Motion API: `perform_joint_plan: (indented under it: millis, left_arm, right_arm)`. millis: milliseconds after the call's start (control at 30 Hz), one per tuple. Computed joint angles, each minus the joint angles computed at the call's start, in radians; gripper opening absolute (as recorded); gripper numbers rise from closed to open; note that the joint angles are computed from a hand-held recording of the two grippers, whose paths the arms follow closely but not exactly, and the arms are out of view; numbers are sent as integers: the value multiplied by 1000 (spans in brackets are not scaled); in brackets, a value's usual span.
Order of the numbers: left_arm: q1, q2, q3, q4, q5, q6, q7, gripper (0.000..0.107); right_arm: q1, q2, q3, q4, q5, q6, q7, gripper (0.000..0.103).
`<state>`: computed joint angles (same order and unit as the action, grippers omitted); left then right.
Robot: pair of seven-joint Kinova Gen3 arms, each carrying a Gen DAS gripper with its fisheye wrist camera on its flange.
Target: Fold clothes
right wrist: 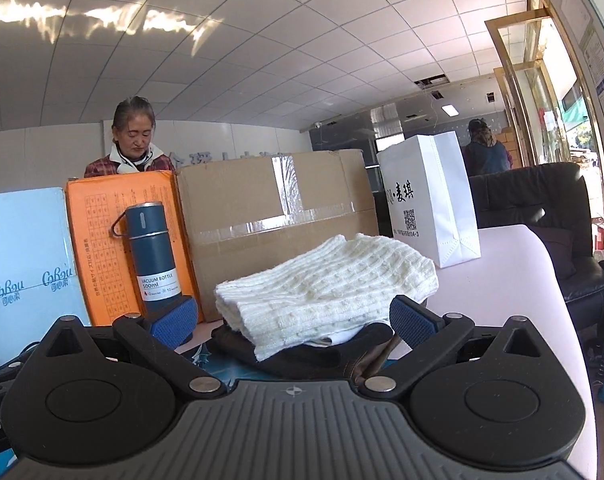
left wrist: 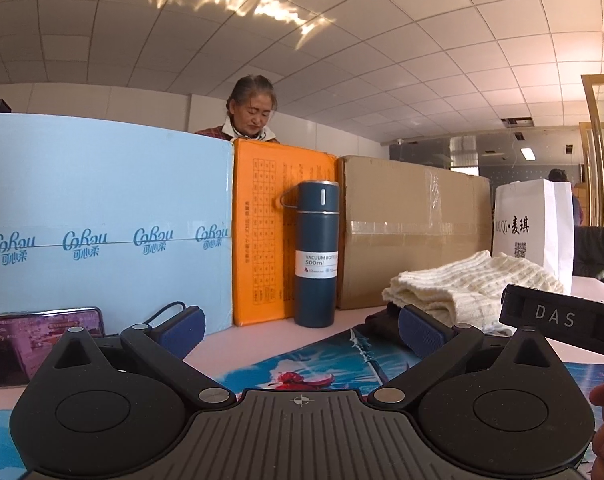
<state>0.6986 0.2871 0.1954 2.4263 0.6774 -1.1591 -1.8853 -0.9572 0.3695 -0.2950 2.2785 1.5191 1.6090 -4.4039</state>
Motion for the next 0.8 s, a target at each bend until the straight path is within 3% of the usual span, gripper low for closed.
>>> perform_joint_plan:
  millis: [100, 500, 800]
  left_arm:
    - [7, -7, 0, -11, 29, 24, -38, 103]
    - [38, -20, 7, -85, 193, 132, -239, 103]
    - [12, -37, 5, -96, 202, 191, -227, 103]
  right_arm:
    - [33, -20, 4, -32, -28, -67, 77, 103]
    - [74, -49, 16, -41, -8, -185, 154, 103]
    - [124, -89, 22, -65, -37, -310, 235, 103]
